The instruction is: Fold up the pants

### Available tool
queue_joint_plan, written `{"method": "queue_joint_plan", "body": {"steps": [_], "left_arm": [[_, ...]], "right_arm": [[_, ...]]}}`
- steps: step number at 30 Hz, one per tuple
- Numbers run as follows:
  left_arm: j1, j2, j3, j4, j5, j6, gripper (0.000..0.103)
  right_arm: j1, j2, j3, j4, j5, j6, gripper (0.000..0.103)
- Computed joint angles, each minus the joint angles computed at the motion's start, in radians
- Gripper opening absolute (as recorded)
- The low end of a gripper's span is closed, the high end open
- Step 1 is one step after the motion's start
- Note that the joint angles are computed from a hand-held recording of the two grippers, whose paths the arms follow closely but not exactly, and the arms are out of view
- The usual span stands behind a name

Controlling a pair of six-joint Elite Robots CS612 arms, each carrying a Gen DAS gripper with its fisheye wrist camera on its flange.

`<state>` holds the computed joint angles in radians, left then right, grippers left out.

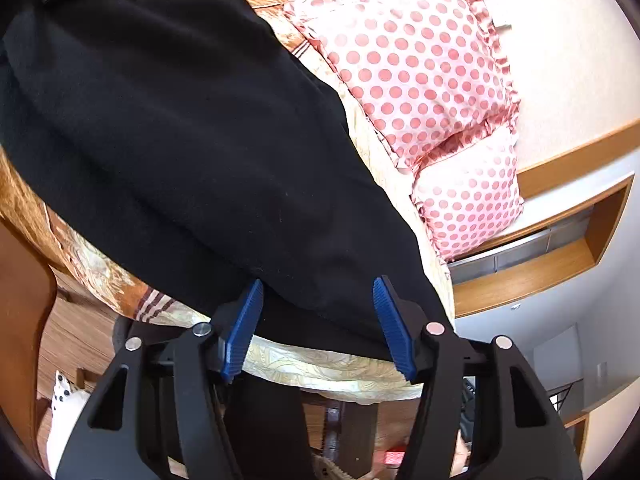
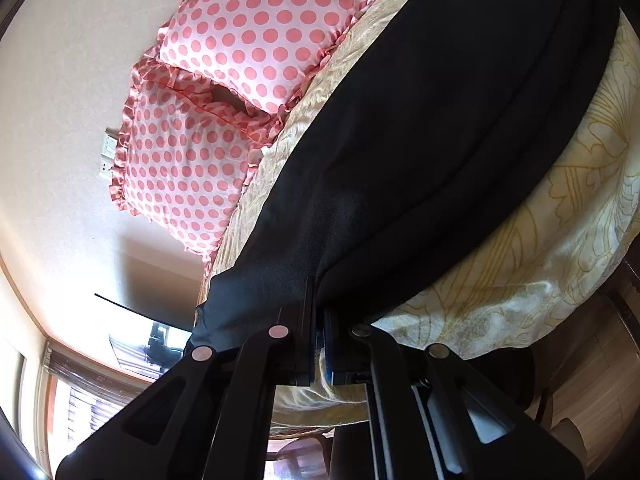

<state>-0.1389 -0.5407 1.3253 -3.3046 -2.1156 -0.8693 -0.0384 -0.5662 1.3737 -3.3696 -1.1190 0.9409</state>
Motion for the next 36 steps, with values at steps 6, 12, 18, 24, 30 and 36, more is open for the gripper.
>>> {"method": "queue_joint_plan", "body": {"steps": [6,12,18,24,30,36], "left_arm": [[0.011,0.024,-0.022,-0.052,-0.006,-0.124,0.054],[-0.001,0.014,-0.017,-0.03,0.079,-0.121,0.035],[-0.01,-0.009,0.031,-0.036,0.124,-0.057,0.002],[-0.032,-0.047,0.091,-0.015,0.232,0.044,0.002],[-0.049,-0.087,0.134,-0.013,0.357,0.174,0.047],[-0.083,-0.147,0.194,-0.055,0.55,0.363,0.074]], "right_arm": [[0.001,0.001,-0.003,0.005,-0.002,-0.014,0.003],[0.003,0.0,-0.003,0.006,-0.013,-0.026,0.003],[0.008,-0.005,0.003,0.001,-0.037,-0.047,0.003],[0.014,-0.012,0.016,-0.003,-0.063,-0.057,0.003],[0.016,-0.047,0.03,0.093,-0.097,-0.199,0.014],[0.025,-0.144,0.148,0.099,-0.452,-0.342,0.048]]}}
